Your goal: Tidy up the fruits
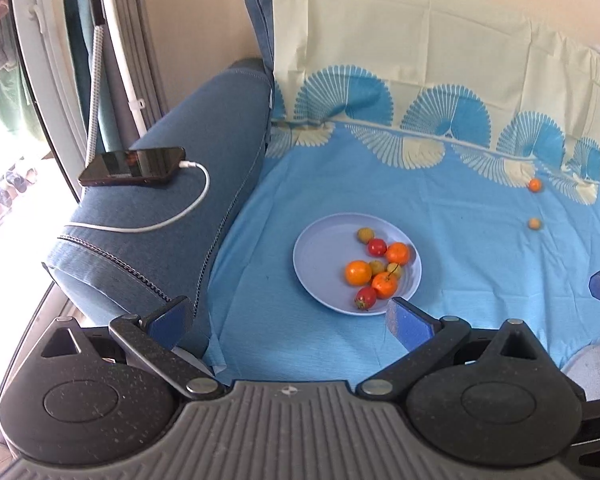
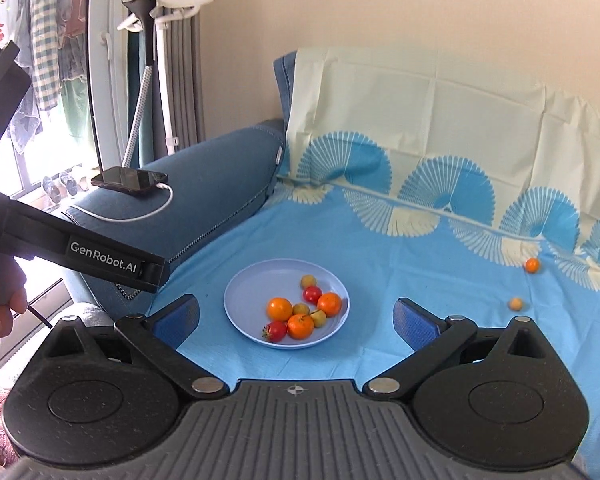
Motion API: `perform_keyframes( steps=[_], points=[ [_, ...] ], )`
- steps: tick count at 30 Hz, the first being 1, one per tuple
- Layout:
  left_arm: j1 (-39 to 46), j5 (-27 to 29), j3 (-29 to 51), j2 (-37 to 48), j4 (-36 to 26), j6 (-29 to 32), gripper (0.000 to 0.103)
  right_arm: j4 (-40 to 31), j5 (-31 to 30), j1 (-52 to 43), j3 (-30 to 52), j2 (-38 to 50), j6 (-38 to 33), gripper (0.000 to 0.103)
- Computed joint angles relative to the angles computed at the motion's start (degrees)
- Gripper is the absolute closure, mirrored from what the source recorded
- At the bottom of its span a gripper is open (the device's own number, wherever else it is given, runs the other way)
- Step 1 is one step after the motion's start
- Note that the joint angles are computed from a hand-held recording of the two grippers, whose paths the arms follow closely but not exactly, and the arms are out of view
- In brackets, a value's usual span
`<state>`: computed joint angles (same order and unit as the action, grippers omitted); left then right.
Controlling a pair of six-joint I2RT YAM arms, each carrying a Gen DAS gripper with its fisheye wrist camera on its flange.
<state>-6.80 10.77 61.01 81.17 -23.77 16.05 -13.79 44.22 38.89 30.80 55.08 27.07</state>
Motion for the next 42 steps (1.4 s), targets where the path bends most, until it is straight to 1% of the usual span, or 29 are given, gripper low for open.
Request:
perform_keyframes(
  steps=[2, 9, 19, 29, 42],
  points=[
    [0.3, 0.3, -0.5, -1.0, 0.0, -0.1, 0.000, -0.5, 1.4, 1.4, 0.0, -0.4, 0.5, 0.001],
    [1.1, 1.1, -1.1, -2.4, -0.1, -0.2, 0.000, -1.4, 3.7, 3.7, 0.3, -0.7, 1.1, 0.001],
    [2.3, 2.1, -1.1, -2.3, 0.0, -0.3, 0.000, -1.7, 4.7, 5.0, 1.0, 0.5, 1.1, 0.001],
    [2.1, 1.4, -0.7, -1.4, -0.1, -1.0, 0.000, -0.5, 2.6, 3.5, 1.5, 1.9, -0.1, 0.001],
    [0.2, -0.8, 1.0, 2.0, -0.5, -1.1, 0.000, 0.5, -0.8, 0.7, 1.1, 3.1, 0.5, 0.001]
  ],
)
